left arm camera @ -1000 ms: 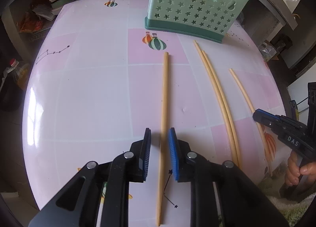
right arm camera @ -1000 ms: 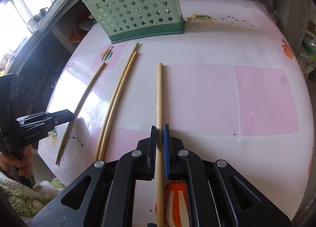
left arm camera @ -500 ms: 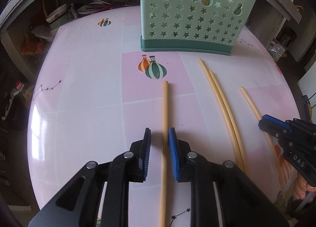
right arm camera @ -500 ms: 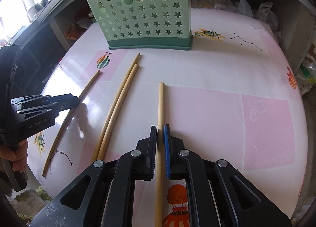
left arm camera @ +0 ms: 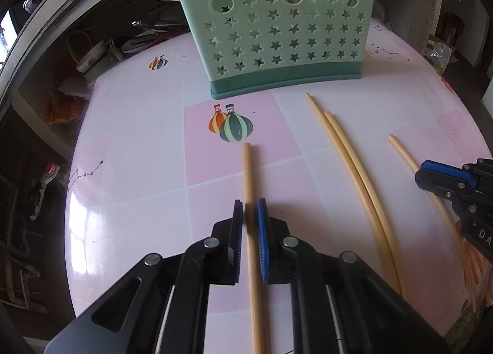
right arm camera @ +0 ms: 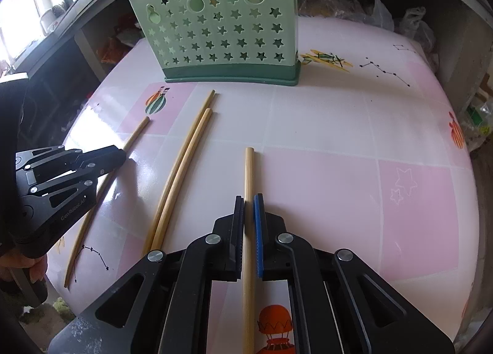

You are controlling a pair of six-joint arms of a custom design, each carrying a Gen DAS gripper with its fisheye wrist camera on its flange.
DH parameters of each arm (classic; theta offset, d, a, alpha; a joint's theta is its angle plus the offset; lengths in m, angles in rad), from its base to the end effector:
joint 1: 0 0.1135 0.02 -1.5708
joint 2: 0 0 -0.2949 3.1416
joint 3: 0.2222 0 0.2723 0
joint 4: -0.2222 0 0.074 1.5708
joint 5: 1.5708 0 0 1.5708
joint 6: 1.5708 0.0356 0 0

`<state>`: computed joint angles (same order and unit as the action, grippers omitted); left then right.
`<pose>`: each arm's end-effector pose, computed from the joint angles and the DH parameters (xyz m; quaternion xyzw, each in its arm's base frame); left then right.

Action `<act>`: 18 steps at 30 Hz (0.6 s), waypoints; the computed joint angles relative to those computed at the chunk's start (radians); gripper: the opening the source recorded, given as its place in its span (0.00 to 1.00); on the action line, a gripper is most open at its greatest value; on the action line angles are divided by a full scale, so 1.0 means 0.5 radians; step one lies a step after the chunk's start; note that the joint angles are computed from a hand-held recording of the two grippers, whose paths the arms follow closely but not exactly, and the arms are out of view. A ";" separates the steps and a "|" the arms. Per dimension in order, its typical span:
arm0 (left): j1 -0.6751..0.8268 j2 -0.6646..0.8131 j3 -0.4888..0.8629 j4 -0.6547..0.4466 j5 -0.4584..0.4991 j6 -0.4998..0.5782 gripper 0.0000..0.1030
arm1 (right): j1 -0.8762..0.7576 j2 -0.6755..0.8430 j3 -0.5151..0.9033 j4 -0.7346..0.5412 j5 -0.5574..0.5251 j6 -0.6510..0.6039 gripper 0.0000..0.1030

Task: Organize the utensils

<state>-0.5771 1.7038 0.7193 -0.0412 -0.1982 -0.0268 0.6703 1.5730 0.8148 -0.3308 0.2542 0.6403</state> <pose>0.2657 -0.1646 0.1246 0.2348 0.9295 0.0113 0.2841 0.2446 0.1825 0.1732 0.0158 0.9636 0.0466 0.2627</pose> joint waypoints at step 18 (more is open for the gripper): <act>-0.026 -0.012 -0.006 -0.029 -0.016 -0.030 0.09 | -0.031 0.045 0.036 0.020 -0.019 0.016 0.05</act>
